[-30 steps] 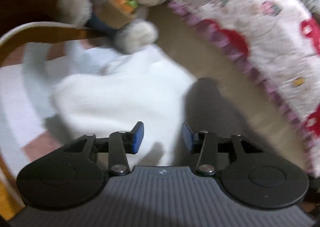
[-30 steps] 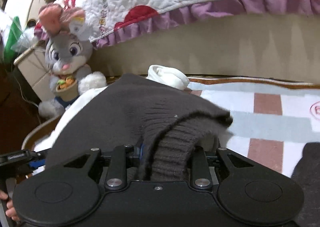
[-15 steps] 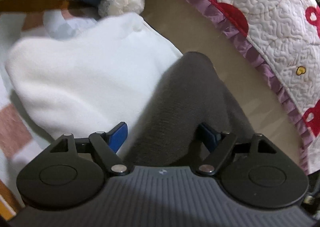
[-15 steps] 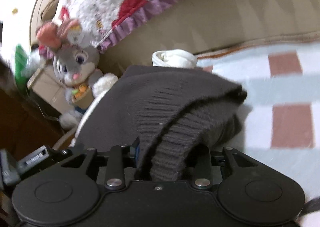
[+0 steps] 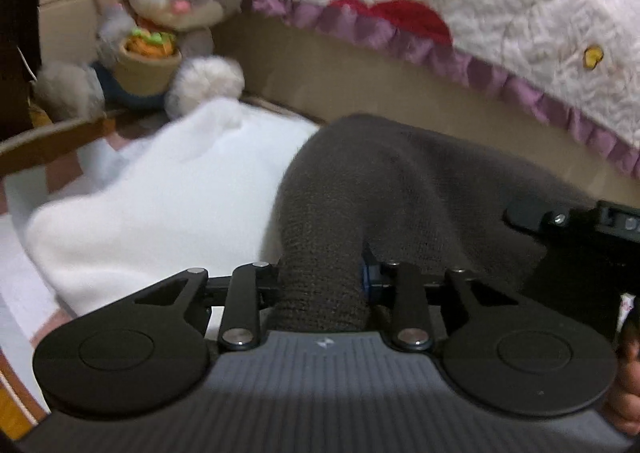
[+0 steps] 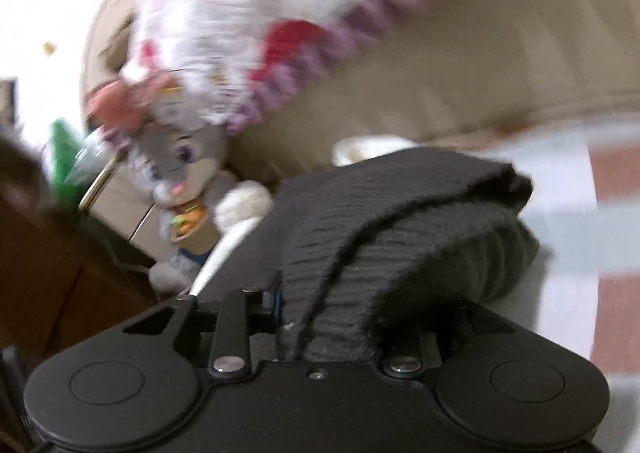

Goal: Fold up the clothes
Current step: 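Carry the sweater with both grippers toward the white folded garment, then lower the sweater onto the white garment stack with both grippers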

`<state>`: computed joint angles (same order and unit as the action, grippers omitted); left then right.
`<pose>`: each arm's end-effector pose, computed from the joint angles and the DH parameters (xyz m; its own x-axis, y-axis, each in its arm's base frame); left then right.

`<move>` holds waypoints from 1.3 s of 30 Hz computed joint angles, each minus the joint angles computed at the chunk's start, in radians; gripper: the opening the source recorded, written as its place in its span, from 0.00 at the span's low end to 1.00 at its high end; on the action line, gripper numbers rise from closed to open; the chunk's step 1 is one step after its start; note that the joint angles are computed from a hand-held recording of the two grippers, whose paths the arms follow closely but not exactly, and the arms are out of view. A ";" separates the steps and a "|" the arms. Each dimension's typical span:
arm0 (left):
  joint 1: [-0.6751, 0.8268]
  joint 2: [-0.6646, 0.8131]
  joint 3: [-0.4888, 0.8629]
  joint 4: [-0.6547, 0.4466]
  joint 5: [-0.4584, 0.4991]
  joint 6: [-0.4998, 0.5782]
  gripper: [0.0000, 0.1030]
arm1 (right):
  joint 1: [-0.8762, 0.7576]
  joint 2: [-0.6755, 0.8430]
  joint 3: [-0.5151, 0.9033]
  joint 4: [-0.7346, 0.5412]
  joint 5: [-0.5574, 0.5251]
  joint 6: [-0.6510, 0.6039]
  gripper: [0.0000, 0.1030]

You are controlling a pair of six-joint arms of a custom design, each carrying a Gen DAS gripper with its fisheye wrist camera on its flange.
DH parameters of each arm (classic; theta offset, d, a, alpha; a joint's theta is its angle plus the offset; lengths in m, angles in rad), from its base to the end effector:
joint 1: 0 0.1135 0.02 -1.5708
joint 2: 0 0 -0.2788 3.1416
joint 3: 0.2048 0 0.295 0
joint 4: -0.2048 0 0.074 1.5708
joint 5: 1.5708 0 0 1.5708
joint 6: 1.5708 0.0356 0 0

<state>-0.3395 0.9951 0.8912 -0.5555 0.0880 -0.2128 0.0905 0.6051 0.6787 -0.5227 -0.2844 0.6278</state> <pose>0.2330 -0.0856 0.3100 -0.6485 0.0059 -0.7612 0.2663 0.9386 -0.2195 0.1702 0.0255 0.3062 -0.5487 0.5163 -0.6575 -0.0200 0.7782 0.6277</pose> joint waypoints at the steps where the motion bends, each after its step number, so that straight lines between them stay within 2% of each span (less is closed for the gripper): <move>1: 0.016 -0.032 0.001 -0.005 0.017 0.006 0.27 | 0.053 -0.007 0.033 -0.020 0.055 -0.020 0.34; 4: 0.105 -0.113 0.018 -0.019 0.118 -0.011 0.27 | 0.177 -0.016 0.134 -0.054 0.174 -0.052 0.34; 5: 0.138 -0.129 0.035 -0.028 0.149 -0.012 0.27 | 0.189 -0.009 0.166 -0.056 0.181 -0.064 0.34; 7: 0.195 -0.134 0.090 -0.050 0.183 0.009 0.27 | 0.199 0.017 0.223 -0.046 0.172 -0.080 0.34; 9: 0.222 -0.099 0.146 -0.050 0.175 0.014 0.27 | 0.198 0.045 0.252 0.001 0.141 -0.094 0.34; 13: 0.295 0.038 0.213 0.025 0.188 -0.019 0.32 | 0.163 0.158 0.234 0.202 0.039 -0.079 0.35; 15: 0.341 0.108 0.169 0.117 0.199 -0.103 0.55 | 0.134 0.268 0.234 0.269 -0.013 -0.064 0.46; 17: 0.390 0.146 0.052 0.271 0.256 -0.148 0.57 | 0.084 0.419 0.260 0.251 -0.083 -0.052 0.62; 19: 0.436 0.225 0.028 0.241 0.302 -0.138 0.57 | 0.022 0.576 0.301 0.151 -0.171 -0.017 0.64; 20: 0.452 0.234 0.027 0.224 0.311 -0.108 0.57 | 0.003 0.607 0.297 0.136 -0.194 -0.012 0.64; 22: 0.483 0.245 0.027 0.189 0.326 -0.042 0.59 | -0.025 0.598 0.246 0.169 -0.220 -0.012 0.64; 26: 0.565 0.245 0.019 0.176 0.447 -0.106 0.62 | -0.071 0.488 0.125 0.230 -0.301 0.003 0.64; 31: 0.599 0.250 0.023 0.116 0.505 -0.042 0.62 | -0.114 0.355 0.018 0.189 -0.343 -0.063 0.65; 33: 0.610 0.239 0.012 0.117 0.523 -0.037 0.62 | -0.117 0.354 -0.008 0.222 -0.351 -0.051 0.71; 36: 0.594 0.237 0.011 0.087 0.537 0.073 0.63 | -0.127 0.366 -0.042 0.243 -0.387 -0.051 0.72; 38: 0.560 0.223 0.004 0.064 0.481 0.190 0.70 | -0.108 0.342 -0.071 0.285 -0.355 -0.036 0.70; 39: 0.548 0.223 0.003 0.060 0.455 0.191 0.73 | -0.090 0.321 -0.083 0.314 -0.324 -0.026 0.69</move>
